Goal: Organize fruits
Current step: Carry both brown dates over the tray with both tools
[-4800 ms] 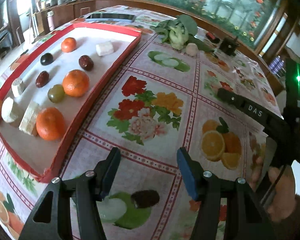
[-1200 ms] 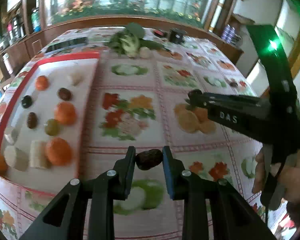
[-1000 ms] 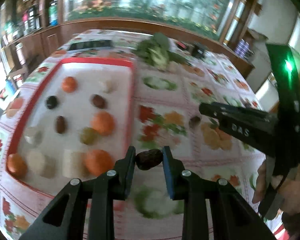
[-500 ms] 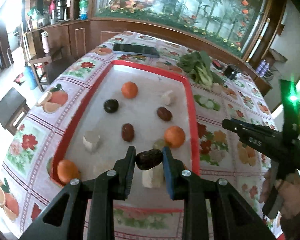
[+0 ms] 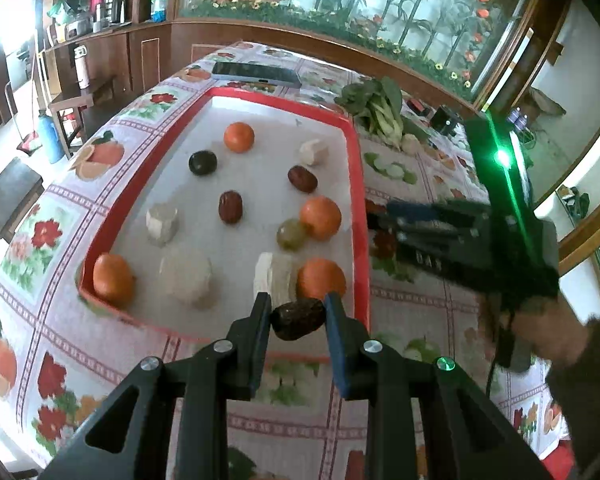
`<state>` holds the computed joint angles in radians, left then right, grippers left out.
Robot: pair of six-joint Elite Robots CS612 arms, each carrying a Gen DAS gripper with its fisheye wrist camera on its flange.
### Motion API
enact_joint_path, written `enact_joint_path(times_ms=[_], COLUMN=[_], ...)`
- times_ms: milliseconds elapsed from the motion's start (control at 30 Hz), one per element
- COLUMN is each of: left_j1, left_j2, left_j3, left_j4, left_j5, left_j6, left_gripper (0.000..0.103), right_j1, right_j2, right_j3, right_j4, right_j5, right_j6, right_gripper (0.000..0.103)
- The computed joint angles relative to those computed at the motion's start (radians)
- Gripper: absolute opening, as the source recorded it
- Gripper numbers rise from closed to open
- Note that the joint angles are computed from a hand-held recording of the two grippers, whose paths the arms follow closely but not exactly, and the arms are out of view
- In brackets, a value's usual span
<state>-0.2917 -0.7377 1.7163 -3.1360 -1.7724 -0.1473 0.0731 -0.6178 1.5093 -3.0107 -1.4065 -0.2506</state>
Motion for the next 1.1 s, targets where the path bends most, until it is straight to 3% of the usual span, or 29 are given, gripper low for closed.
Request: enact_joint_path(times_ms=[167, 300, 467, 667, 767, 1100], left_j1=[-0.008, -0.019, -0.032, -0.043, -0.049, -0.058], left_j2=[-0.021, -0.035, -0.044, -0.046, -0.047, -0.044], left_j3=[0.041, 0.072, 0.097, 0.114, 0.117, 0.115], left_j4=[-0.014, -0.016, -0.013, -0.017, -0.015, -0.035], left_j5=[-0.014, -0.005, 0.029, 0.072, 0.089, 0.104], left_j6=[-0.022, -0.038, -0.079, -0.128, -0.141, -0.133], left_gripper=[0.03, 0.03, 0.03, 0.03, 0.03, 0.03], right_j1=[-0.019, -0.006, -0.012, -0.009, -0.01, -0.028], right_j2=[-0.003, 0.006, 0.014, 0.009, 0.009, -0.017], right_j3=[-0.015, -0.028, -0.049, -0.053, -0.054, -0.001], right_j4=[0.085, 0.111, 0.144, 0.155, 0.167, 0.125], right_j5=[0.105, 0.081, 0.103, 0.086, 0.096, 0.11], right_j6=[-0.145, -0.285, -0.334, -0.5, -0.507, -0.429], right_gripper=[0.031, 0.031, 0.034, 0.033, 0.025, 0.025])
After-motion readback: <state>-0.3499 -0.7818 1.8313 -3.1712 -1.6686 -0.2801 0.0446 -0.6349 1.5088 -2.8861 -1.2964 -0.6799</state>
